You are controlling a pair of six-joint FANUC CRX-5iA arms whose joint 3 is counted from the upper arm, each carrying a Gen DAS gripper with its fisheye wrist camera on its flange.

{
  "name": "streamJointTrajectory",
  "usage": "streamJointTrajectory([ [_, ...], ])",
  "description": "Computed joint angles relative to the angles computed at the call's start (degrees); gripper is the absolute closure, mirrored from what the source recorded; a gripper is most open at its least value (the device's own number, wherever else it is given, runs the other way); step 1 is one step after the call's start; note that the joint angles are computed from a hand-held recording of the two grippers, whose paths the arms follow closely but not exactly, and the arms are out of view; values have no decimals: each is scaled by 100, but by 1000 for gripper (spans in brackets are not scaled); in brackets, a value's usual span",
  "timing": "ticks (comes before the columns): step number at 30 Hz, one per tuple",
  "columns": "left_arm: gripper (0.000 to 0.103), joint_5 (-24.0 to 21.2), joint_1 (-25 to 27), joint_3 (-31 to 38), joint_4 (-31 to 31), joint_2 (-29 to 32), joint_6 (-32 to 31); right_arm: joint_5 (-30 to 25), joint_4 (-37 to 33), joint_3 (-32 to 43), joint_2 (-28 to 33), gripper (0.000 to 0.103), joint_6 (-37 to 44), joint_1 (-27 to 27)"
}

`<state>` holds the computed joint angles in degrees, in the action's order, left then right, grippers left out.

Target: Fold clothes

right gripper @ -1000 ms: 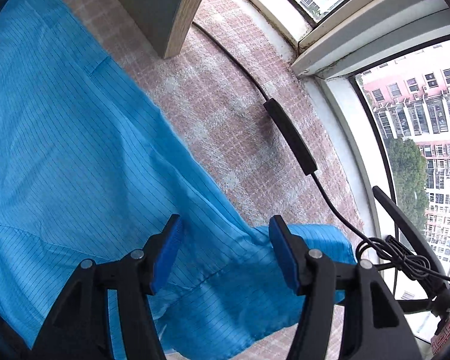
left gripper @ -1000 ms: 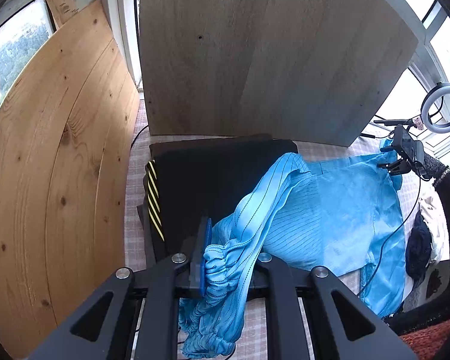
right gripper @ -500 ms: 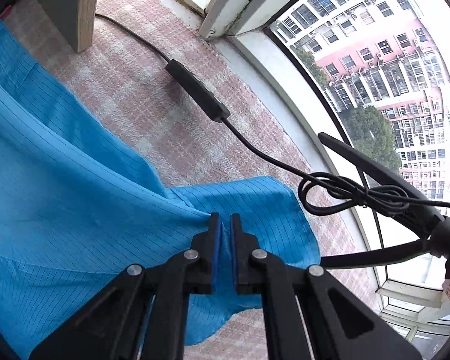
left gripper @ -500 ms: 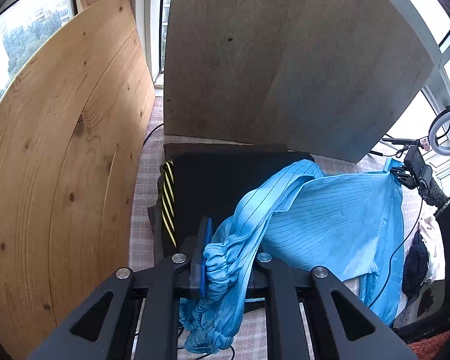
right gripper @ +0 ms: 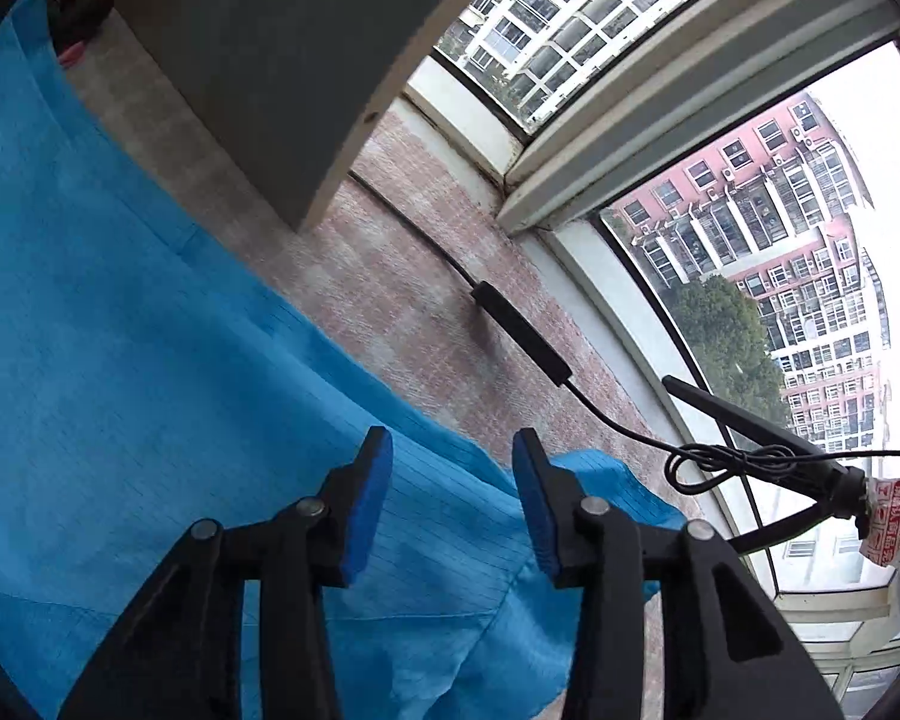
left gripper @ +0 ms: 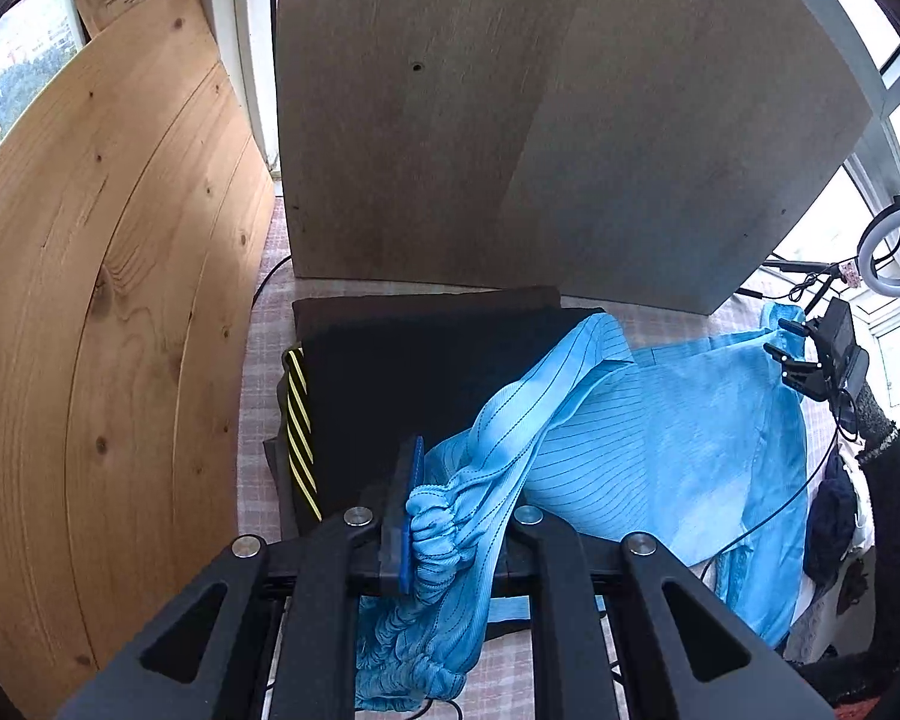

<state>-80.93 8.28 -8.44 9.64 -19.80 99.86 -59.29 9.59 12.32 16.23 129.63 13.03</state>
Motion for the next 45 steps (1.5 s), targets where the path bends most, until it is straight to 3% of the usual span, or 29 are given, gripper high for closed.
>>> streamJointTrajectory([
  [3,90,-26,-48,103,33,56,-142,-754,-626,65,-169,51,428,335],
  [8,90,-135,-40,154,-10,100,-354,-702,-345,-267,-126,51,362,777],
  [11,90,-182,45,100,-22,81,-472,-1027,-595,160,128,47,331,752],
  [12,90,-173,79,63,5,59,-512,-1380,-667,445,308,48,247,719],
  [13,90,-165,114,25,32,38,-552,-1775,-856,781,482,52,168,646],
  [15,90,-149,184,-49,87,-4,-632,-2309,-986,1147,664,75,100,629],
  [16,90,-142,219,-86,114,-25,-672,-2235,-800,986,572,92,132,738],
  [18,90,-128,256,-137,151,-62,-727,-1902,-319,500,321,97,124,978],
  [23,90,-116,283,-130,190,-133,-791,-1734,10,346,187,101,-369,1171],
  [28,90,-172,354,-47,165,-159,-803,-1057,535,433,305,101,-1224,1204],
  [32,90,-229,371,-48,151,-121,-791,-1258,197,532,278,99,-1011,1265],
  [33,90,-246,348,-42,149,-103,-798,-1294,134,499,217,98,-914,1299],
  [35,90,-250,293,-13,139,-59,-812,-1741,-165,734,260,77,-638,1290],
  [38,90,-235,224,33,122,10,-791,-1809,141,635,257,59,-608,1413],
  [40,90,-229,169,61,98,53,-775,-1829,334,620,292,59,-696,1477],
  [45,90,-260,75,85,47,125,-737,-2304,63,1073,387,59,-541,1493],
])
